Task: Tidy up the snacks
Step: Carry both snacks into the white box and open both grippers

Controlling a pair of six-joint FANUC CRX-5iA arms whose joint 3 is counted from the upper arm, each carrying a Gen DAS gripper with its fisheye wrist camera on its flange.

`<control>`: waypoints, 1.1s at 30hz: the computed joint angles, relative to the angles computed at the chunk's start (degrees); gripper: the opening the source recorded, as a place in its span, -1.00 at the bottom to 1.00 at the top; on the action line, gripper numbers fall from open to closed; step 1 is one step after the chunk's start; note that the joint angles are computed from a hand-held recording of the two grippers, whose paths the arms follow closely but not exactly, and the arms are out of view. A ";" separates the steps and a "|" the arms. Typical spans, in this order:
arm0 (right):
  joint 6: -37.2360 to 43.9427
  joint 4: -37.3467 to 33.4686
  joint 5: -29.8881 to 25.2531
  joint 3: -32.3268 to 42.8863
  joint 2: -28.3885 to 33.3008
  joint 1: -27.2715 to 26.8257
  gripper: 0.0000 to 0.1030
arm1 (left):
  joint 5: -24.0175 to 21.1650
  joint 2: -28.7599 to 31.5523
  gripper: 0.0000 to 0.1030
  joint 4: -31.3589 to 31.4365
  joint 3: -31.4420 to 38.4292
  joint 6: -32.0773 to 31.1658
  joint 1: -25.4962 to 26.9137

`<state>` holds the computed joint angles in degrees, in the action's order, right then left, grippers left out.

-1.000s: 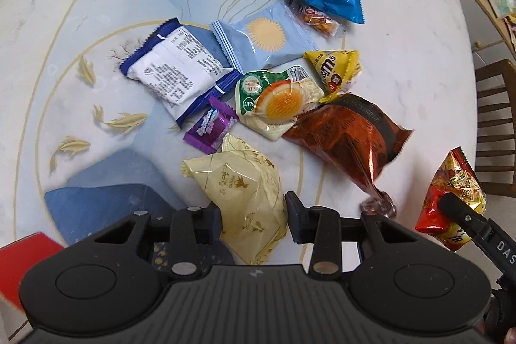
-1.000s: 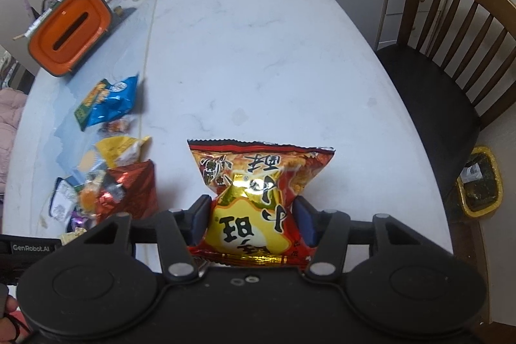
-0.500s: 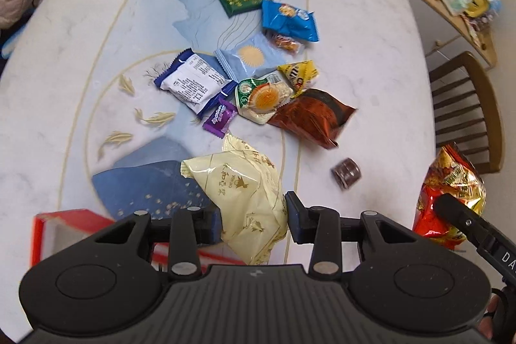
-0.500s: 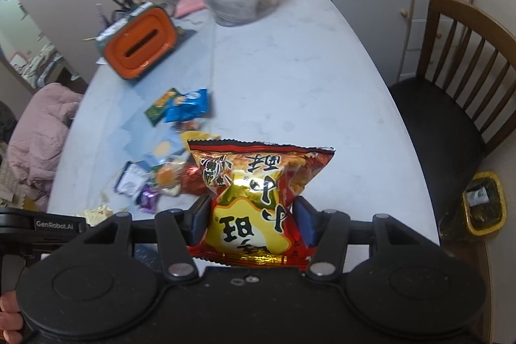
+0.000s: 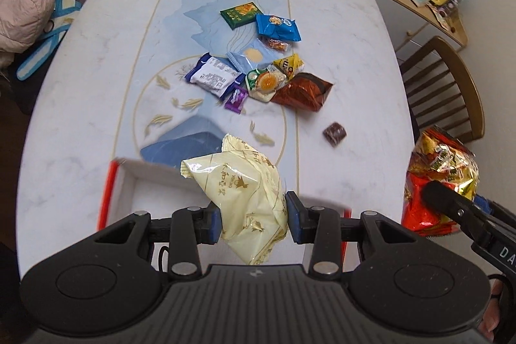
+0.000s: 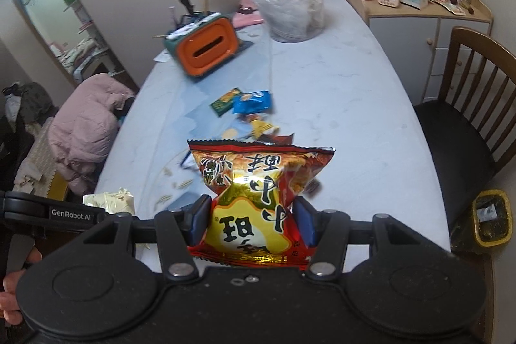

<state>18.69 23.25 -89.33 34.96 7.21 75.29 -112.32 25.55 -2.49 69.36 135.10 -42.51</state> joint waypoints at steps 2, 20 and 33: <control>-0.26 0.43 -0.47 0.80 0.12 1.45 0.06 | -0.92 -1.18 -0.26 -0.55 -0.38 -0.33 -0.72; 0.10 -3.34 -1.38 6.32 4.62 9.98 0.06 | -1.56 -14.94 -0.26 -0.89 -19.62 -1.21 -5.19; -0.53 -9.57 0.10 1.15 6.78 10.33 0.06 | 5.38 -20.06 -0.26 0.56 -36.73 -0.94 -4.59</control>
<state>18.17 13.68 -89.23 36.11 13.99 85.62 -106.94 5.49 -1.93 32.64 134.16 -47.11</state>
